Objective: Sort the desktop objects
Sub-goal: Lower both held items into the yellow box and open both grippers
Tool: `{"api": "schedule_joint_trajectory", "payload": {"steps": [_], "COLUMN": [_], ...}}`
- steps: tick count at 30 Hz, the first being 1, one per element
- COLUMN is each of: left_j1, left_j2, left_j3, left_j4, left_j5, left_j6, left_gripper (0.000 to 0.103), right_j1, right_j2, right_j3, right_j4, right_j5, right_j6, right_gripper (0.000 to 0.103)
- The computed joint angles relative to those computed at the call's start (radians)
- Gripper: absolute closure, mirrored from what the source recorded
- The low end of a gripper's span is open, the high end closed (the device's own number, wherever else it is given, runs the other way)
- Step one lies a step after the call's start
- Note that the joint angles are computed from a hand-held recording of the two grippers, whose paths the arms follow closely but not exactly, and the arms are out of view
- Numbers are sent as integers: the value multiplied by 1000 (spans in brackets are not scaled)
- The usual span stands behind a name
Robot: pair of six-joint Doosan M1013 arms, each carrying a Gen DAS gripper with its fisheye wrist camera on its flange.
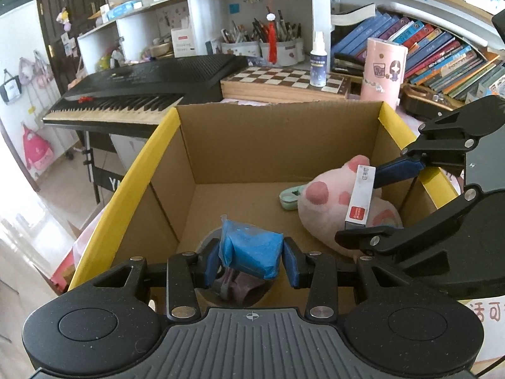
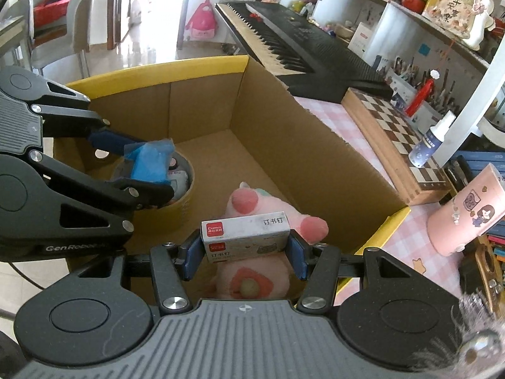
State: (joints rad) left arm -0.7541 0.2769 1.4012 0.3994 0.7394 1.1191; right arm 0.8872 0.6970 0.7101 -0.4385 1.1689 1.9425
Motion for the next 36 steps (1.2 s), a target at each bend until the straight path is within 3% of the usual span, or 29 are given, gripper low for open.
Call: {"api": "schedule_joint_trajectory", "payload": {"steps": [8, 17, 21, 27, 36], "left_j1": [3, 2, -1, -5, -8], "left_j2": [-2, -37, -57, -87, -136], "left_j3": [2, 38, 58, 88, 140], "left_j4": [-7, 70, 91, 113, 144], "left_j5": [-2, -45, -76, -121, -172], "left_j6": [5, -95, -127, -162, -207], "left_gripper": [61, 35, 29, 25, 24], "right_j1": [0, 14, 28, 57, 107], "right_j2": [10, -16, -22, -45, -64], "right_j3": [-18, 17, 24, 57, 85], "right_j4": [3, -36, -85, -187, -331], "right_j5": [16, -13, -6, -6, 21], "right_j6": [4, 98, 151, 257, 398], "right_gripper": [50, 50, 50, 45, 44]}}
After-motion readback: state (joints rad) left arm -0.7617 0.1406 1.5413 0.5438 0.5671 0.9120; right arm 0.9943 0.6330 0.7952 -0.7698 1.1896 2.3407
